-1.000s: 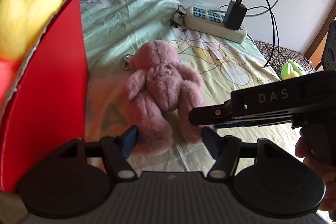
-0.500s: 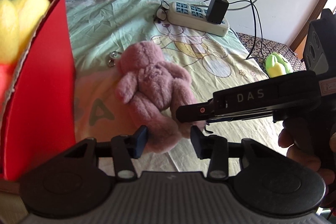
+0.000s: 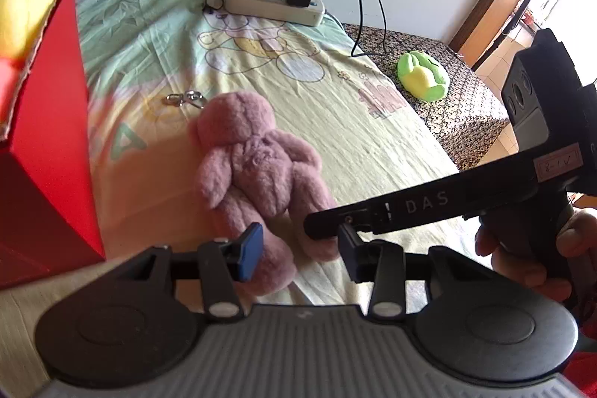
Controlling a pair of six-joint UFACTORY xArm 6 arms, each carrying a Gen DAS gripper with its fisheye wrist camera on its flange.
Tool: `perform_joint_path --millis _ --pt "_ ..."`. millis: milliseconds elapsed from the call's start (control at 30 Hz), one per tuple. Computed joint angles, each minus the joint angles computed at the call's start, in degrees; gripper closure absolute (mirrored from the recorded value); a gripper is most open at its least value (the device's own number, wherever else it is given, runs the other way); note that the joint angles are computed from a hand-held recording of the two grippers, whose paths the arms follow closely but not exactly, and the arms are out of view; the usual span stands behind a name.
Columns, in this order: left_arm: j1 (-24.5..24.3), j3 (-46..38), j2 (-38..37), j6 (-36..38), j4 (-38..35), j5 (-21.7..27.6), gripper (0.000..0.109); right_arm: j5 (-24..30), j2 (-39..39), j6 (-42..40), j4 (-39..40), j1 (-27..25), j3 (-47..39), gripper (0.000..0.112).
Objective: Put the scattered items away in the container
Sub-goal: 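Close the right gripper on the pink teddy bear's body, then close the left gripper on the teddy bear while the right gripper holds it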
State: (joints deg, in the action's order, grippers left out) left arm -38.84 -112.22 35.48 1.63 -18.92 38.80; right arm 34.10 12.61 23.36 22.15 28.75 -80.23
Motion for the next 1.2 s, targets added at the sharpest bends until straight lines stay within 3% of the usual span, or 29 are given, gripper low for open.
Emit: perform_joint_path --millis 233,467,567,1200 --pt "0.1 6.5 -4.3 1.8 -0.4 -1.8 0.066 -0.8 -4.0 3.6 -1.1 2.0 5.1 0.079" --pt "0.4 2.5 -0.7 -5.0 5.6 -0.4 0.064 -7.7 -5.3 10.5 -1.9 1.0 8.1 0.074" --pt "0.6 0.8 0.7 -5.9 4.7 -0.1 0.062 -7.5 -3.3 10.3 -3.2 0.5 5.9 0.071" --pt "0.1 -10.3 7.6 -10.2 8.3 8.5 0.062 -9.2 3.4 -9.7 17.6 0.6 -1.1 0.067"
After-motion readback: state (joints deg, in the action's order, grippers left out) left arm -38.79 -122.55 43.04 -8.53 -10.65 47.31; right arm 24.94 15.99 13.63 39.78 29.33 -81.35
